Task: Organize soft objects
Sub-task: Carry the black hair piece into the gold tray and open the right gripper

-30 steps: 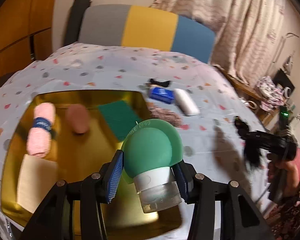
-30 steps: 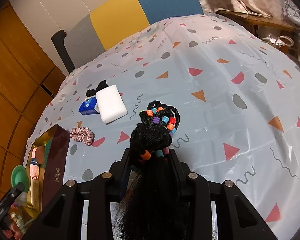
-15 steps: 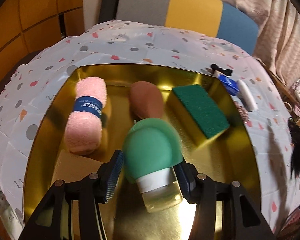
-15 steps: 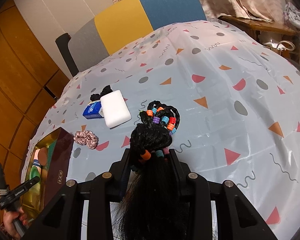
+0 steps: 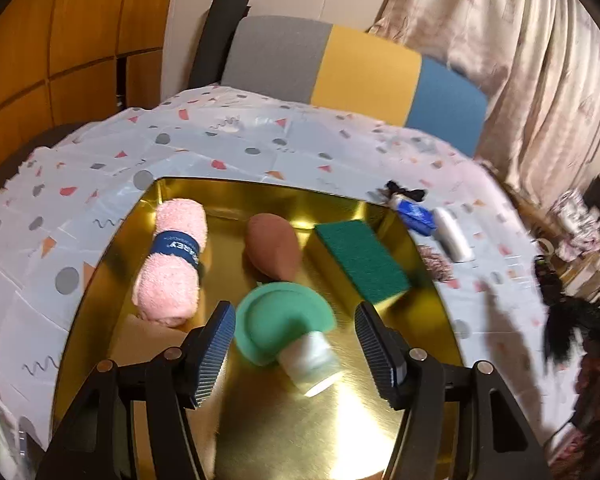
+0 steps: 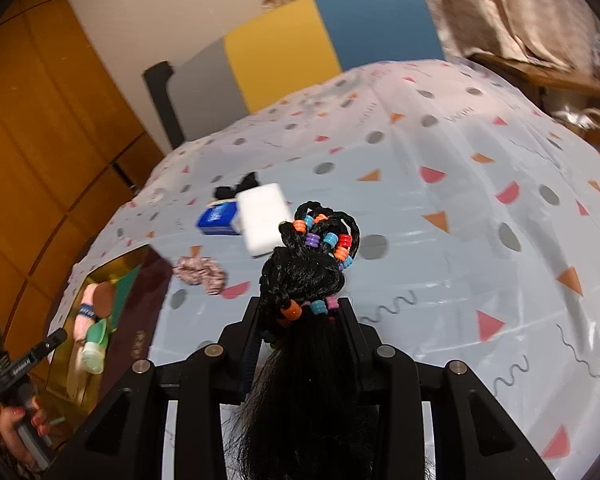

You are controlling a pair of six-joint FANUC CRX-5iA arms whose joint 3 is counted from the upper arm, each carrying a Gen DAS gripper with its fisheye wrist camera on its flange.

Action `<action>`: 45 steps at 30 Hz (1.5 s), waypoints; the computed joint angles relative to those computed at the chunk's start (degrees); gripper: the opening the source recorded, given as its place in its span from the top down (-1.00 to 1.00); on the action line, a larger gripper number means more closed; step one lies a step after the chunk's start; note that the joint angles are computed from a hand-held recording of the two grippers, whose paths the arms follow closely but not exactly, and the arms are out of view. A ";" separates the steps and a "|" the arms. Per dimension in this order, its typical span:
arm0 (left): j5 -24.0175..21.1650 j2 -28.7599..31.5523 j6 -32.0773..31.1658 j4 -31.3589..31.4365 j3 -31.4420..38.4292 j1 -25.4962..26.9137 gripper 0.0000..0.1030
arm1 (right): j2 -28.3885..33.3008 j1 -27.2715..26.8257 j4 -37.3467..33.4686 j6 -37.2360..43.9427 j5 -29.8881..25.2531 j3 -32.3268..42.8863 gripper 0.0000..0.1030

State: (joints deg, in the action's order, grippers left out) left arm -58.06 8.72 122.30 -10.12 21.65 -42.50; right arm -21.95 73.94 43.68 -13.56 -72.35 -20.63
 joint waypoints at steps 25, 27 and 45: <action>6.47 -11.05 -3.27 10.22 -15.08 6.21 -0.22 | 17.22 0.31 -4.97 21.17 16.06 18.94 0.30; 6.04 -11.86 -2.18 9.76 -15.36 7.26 -0.22 | 20.71 0.07 -8.24 28.17 15.18 23.66 0.30; 6.65 -14.93 -1.42 10.36 -17.68 10.82 -0.22 | 44.82 -2.99 -35.56 80.72 -3.92 61.17 0.25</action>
State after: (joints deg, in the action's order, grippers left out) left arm -51.41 -6.21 120.88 0.24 3.97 -31.68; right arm 22.87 70.95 8.13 67.16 -76.27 40.55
